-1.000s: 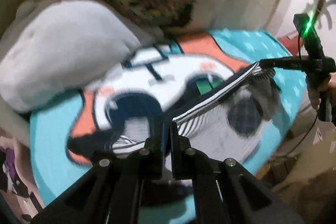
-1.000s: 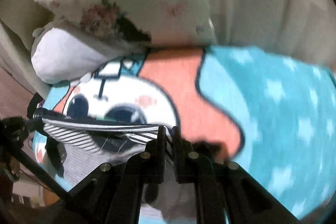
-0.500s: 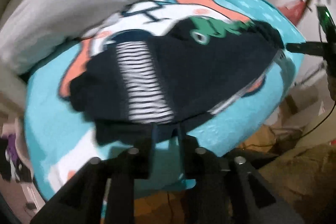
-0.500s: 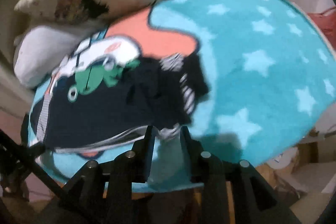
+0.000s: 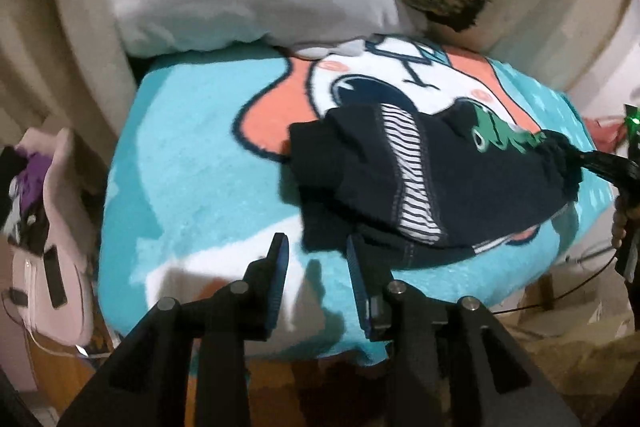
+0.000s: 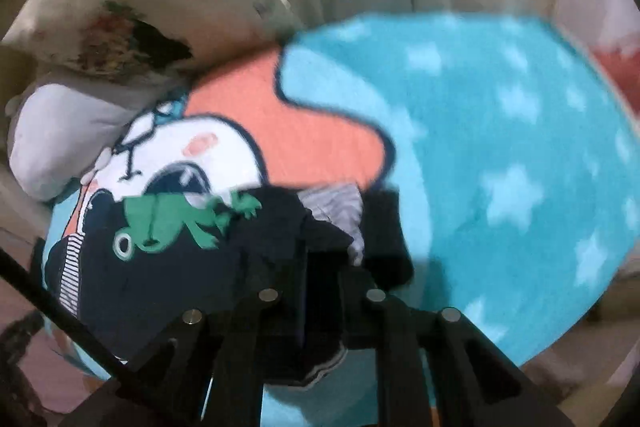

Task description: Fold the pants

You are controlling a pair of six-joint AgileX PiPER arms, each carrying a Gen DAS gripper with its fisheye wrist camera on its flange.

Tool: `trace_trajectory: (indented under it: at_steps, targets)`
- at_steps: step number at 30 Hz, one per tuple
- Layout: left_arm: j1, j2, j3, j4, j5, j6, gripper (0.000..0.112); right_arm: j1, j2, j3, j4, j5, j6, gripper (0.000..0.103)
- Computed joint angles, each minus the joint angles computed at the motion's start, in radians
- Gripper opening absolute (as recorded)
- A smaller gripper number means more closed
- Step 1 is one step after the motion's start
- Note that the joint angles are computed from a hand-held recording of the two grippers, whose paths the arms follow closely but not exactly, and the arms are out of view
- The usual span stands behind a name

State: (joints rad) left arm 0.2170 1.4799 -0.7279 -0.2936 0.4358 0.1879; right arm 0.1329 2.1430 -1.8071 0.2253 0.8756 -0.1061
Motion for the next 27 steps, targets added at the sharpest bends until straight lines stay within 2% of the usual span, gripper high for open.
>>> trace_trajectory:
  at_steps: [8, 10, 12, 15, 18, 23, 25, 27]
  targets:
    - [0.070, 0.035, -0.031, -0.122, -0.003, 0.065, 0.029, -0.031, 0.113, -0.160, -0.145, 0.056, 0.120, 0.013]
    - [0.083, 0.059, -0.059, -0.168, 0.006, 0.089, 0.029, -0.031, 0.147, -0.180, -0.193, 0.070, 0.151, 0.023]
    - [0.097, 0.086, -0.101, -0.242, 0.029, 0.137, 0.029, -0.029, 0.141, -0.162, -0.241, 0.053, 0.207, 0.044]
    - [0.077, 0.130, -0.172, -0.289, 0.038, 0.158, 0.030, -0.040, 0.121, -0.146, -0.245, 0.038, 0.236, 0.052]
    - [0.026, 0.204, -0.250, -0.210, 0.029, 0.068, 0.033, -0.044, 0.087, -0.115, -0.255, 0.018, 0.259, 0.052]
    - [-0.070, 0.352, -0.331, 0.114, 0.068, -0.258, 0.033, -0.031, 0.013, -0.037, -0.342, -0.024, 0.348, 0.053]
    - [-0.074, 0.372, -0.300, 0.096, 0.041, -0.239, 0.041, -0.036, -0.008, -0.016, -0.370, -0.015, 0.379, 0.054]
    - [-0.077, 0.352, -0.268, 0.095, 0.016, -0.228, 0.042, -0.049, -0.030, 0.008, -0.389, -0.001, 0.409, 0.054]
